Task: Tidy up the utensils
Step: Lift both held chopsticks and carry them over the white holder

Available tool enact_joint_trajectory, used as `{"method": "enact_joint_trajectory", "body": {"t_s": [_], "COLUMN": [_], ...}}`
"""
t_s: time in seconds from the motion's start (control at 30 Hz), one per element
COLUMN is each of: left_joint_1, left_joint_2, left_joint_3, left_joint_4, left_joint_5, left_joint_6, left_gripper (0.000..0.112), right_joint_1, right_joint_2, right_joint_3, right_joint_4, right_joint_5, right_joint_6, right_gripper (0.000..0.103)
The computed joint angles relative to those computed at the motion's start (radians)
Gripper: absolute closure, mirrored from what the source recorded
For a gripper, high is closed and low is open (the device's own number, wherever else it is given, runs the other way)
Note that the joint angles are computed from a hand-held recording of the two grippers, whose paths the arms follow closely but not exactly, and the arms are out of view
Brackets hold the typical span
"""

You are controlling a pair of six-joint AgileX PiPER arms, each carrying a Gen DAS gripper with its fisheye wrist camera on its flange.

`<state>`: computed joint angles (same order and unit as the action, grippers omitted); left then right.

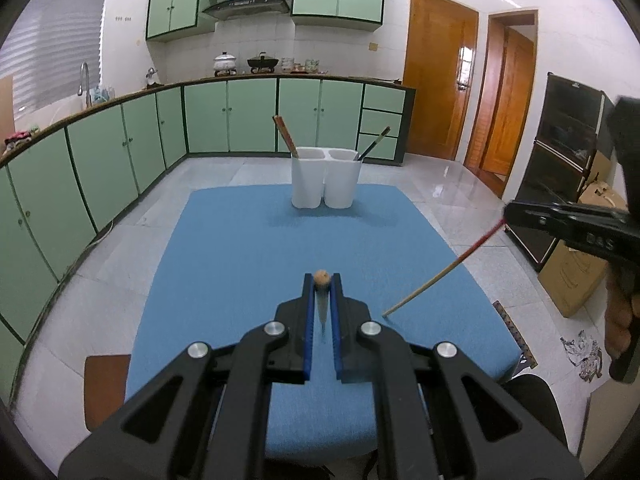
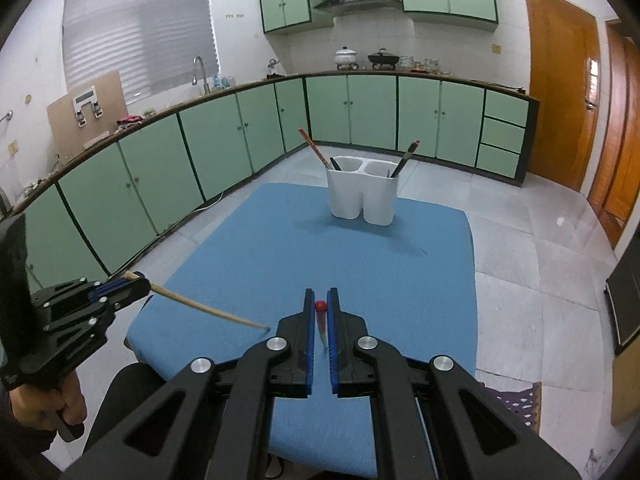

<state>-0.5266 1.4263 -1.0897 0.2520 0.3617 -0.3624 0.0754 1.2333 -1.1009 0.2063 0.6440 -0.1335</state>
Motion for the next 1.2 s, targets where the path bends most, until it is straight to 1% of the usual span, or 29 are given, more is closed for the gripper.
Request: {"method": "enact_joint_trajectory", "body": {"t_s": [0.17,0.33,0.47,0.53,0.67,0.8,0.83,1.03,1.1,1.2], "left_joint_1": [-0.001,0.008,0.027,0.036,0.074,0.105,0.108,0.127,0.127,0.128], "left_joint_2": [0.011,0.038,0.072,0.089,0.149,0.23,0.244,0.39,0.451,0.583], "left_joint_3": [-0.038,-0.096,-0.154,-0.184,-0.302,-0.464,-0.491,-0.796,-0.918,-1.183], "left_joint_4": [-0.022,-0.082,-0.174,-0.223,-0.357,-0.413,-0.411,-0.402,-0.393,-0.38], "left_joint_5": [0.015,0.041,0.068,0.087,0.165,0.258,0.269,0.416,0.472,0.591], "left_joint_6": [0.047,0.129,0.235,0.285,0.421,0.487,0.487,0.48,0.473,0.444], "left_gripper": [0.106,0.106,0.106,0.106,0.106,0.106,0.106,0.106,0.106,0.106], "right_joint_1": [0.003,-0.003,-0.023,-0.023,-0.02,-0.02,-0.024,-0.042,-0.048,-0.066], "right_joint_2": [0.092,0.165,0.216,0.234,0.274,0.3,0.313,0.413,0.458,0.544], "right_joint_3": [-0.119,-0.22,-0.297,-0.328,-0.417,-0.493,-0.526,-0.749,-0.844,-1.021], "right_joint_4": [-0.012,-0.014,0.013,0.002,-0.014,-0.027,-0.024,-0.03,-0.04,-0.039], "right_joint_5": [0.061,0.116,0.172,0.188,0.249,0.292,0.312,0.427,0.47,0.556], "right_joint_6": [-0.011,-0.021,-0.049,-0.049,-0.044,-0.038,-0.039,-0.033,-0.027,-0.016], "right_gripper": [0.097,0.098,0.098,0.098,0.098,0.098,0.098,0.098,0.098,0.098]}}
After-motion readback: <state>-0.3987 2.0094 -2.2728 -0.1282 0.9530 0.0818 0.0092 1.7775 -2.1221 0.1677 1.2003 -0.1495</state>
